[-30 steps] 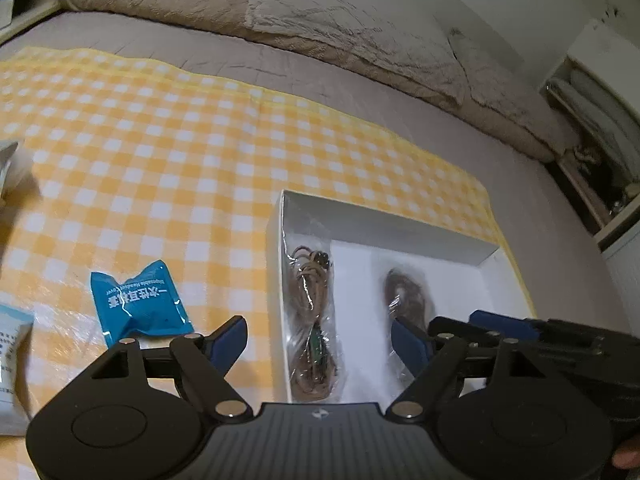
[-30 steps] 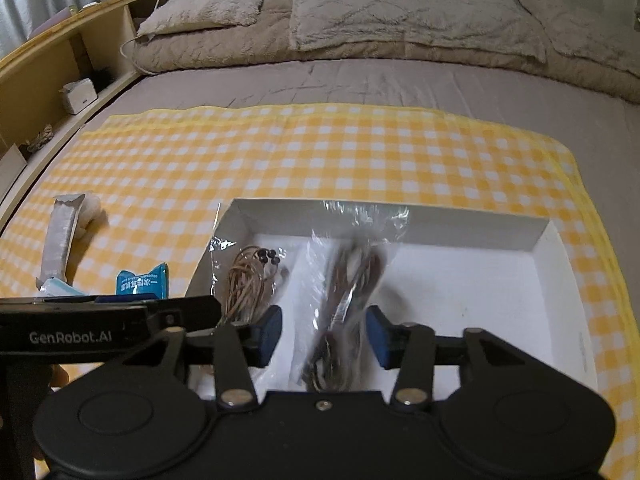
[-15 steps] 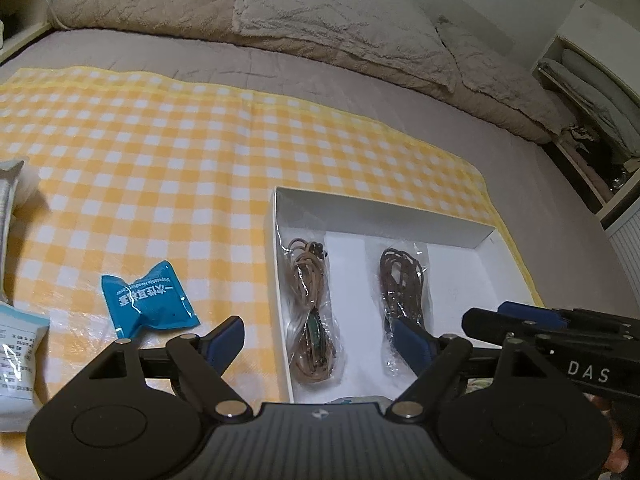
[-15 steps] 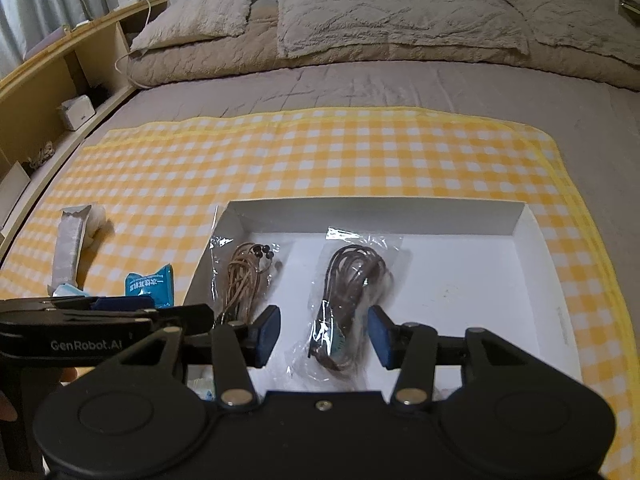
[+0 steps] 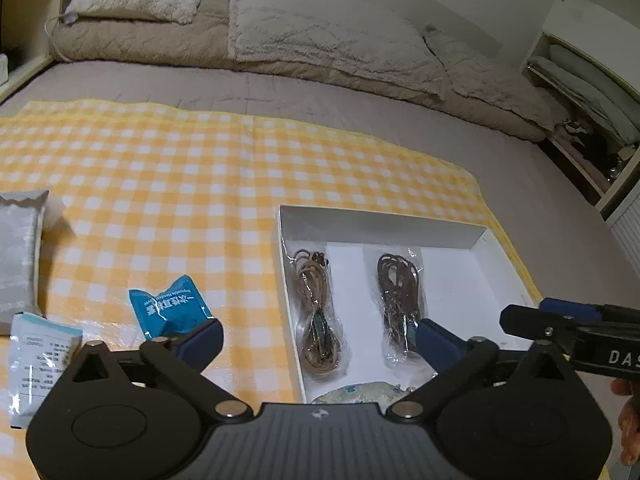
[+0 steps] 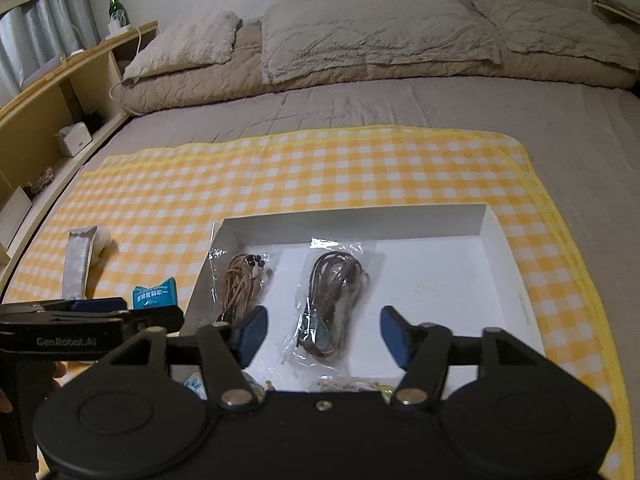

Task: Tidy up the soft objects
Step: 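Withdraw both open tools from the box toward the remaining packets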

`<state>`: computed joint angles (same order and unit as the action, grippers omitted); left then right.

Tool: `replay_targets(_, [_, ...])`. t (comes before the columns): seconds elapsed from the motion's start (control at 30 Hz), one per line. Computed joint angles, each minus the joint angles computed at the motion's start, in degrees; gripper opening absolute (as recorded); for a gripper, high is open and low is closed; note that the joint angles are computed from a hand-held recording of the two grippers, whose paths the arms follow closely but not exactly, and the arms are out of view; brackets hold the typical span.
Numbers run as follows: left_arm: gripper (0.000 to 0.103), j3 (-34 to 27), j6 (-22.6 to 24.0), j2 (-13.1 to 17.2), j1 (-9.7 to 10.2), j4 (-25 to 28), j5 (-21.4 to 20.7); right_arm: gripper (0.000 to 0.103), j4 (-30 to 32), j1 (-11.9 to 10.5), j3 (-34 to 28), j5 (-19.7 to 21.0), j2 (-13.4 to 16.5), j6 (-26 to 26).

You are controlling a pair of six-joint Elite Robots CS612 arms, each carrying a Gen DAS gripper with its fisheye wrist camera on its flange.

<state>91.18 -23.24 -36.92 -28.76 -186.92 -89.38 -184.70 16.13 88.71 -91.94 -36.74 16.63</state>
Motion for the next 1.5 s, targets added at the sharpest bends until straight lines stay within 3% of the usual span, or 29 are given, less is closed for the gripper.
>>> replay_targets(0.37, [0.103, 2.8, 3.3, -1.6, -0.65, -1.6, 4.0, 0.102, -4.1, 0.6, 2.7, -4.1, -1.1, 1.0])
replay_targets(0.63, [0.103, 4.4, 3.2, -2.3, -0.62, -3.3, 6.8, 0.103, -4.1, 1.1, 2.8, -8.4, -1.0, -0.5])
replay_targets(1.3, [0.103, 7.9, 3.9, -3.6, 2.75, -2.7, 13.7, 0.103, -1.0, 2.6, -2.4, -6.4, 1.1, -2.7])
replay_targets(1.5, [0.103, 7.7, 1.4, -3.5, 3.9, -0.3, 15.3, 0.103, 0.5, 3.5, -5.3, -5.5, 2.3, -3.6])
